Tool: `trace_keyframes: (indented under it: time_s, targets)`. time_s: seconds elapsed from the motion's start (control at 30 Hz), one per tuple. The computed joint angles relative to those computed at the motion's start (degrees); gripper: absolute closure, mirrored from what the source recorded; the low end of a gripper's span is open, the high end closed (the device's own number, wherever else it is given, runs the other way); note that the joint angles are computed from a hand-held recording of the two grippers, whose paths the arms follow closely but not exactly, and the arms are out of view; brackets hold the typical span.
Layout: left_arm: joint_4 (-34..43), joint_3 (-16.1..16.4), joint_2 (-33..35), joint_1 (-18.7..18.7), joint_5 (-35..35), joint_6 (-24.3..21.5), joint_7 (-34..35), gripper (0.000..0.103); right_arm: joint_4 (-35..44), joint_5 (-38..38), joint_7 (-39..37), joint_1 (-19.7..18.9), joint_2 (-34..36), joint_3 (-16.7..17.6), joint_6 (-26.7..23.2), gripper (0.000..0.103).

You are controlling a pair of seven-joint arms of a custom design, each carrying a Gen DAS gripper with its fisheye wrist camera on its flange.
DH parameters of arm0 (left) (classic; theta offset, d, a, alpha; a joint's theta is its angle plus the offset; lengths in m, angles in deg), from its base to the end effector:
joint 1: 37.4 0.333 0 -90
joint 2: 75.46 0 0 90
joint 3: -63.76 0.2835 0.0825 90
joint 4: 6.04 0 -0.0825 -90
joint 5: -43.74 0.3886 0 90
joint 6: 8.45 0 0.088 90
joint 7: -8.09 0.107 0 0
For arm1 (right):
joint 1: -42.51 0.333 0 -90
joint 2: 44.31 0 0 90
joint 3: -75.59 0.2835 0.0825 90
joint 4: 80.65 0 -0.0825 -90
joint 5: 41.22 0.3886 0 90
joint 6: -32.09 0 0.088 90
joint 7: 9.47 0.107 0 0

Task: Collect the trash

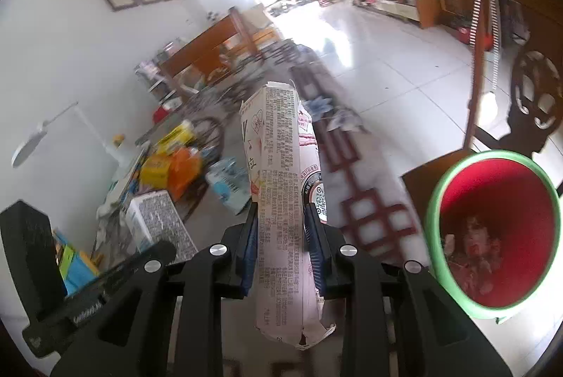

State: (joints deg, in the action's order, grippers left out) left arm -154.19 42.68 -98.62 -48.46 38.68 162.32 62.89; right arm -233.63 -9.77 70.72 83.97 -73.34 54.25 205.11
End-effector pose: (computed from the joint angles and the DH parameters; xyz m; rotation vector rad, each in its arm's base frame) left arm 0.4002 -0.2482 0.4473 -2.0055 1.8068 -1.0560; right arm 0.4276 0.1149 0.4381 -1.5803 1.6309 -0.1474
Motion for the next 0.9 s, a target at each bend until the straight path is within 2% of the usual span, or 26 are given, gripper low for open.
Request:
trace_keyframes:
  time_s: [0.13, 0.33, 0.43, 0.5, 0.6, 0.67, 0.7, 0.83, 0.9]
  targets:
    - [3.9, -0.8, 4.5, -0.5, 1.2, 0.4, 0.8, 0.048, -1.9, -2.0, 4.8, -6.5, -1.1, 2.3, 1.4, 0.078]
    - [12.0, 1.9, 14.0, -5.7, -1.9, 0.6, 5.3, 0.048, -4.8, -3.9, 10.5, -10.7, -3.7, -0.8, 2.1, 0.078]
    - [16.7, 3.6, 18.9, -9.2, -7.4, 0.7, 10.8, 0.048, -6.1, -4.6, 13.3, -12.1, -4.8, -2.4, 3.1, 0.078]
    - [21.2, 3.5, 23.1, -10.6, -10.4, -0.1, 14.5, 0.048, -7.1, -5.5, 16.1, -13.9, -5.3, -1.9, 4.3, 0.078]
    - [26.7, 3.3, 27.9, -11.8, -9.4, -2.0, 15.4, 0.048, -7.6, -8.3, 21.0, -19.4, -4.9, 2.1, 5.1, 0.078]
    - [30.2, 3.2, 31.0, -12.6, -8.6, -3.4, 15.6, 0.048, -8.2, -10.6, 24.8, -24.4, -4.6, 6.3, 5.4, 0.077]
    - [31.4, 3.2, 32.0, -12.8, -8.6, -3.9, 15.7, 0.048, -8.4, -11.4, 26.0, -25.6, -4.6, 7.0, 5.7, 0.077]
    - [35.7, 2.3, 35.4, -13.0, -10.7, -5.5, 18.8, 0.048, -10.1, -14.1, 31.7, -31.5, -5.1, 11.0, 8.1, 0.079]
    - [38.8, 1.3, 37.7, -12.8, -12.0, -7.1, 22.1, 0.047, -10.8, -15.7, 34.9, -36.0, -5.3, 14.9, 8.9, 0.077]
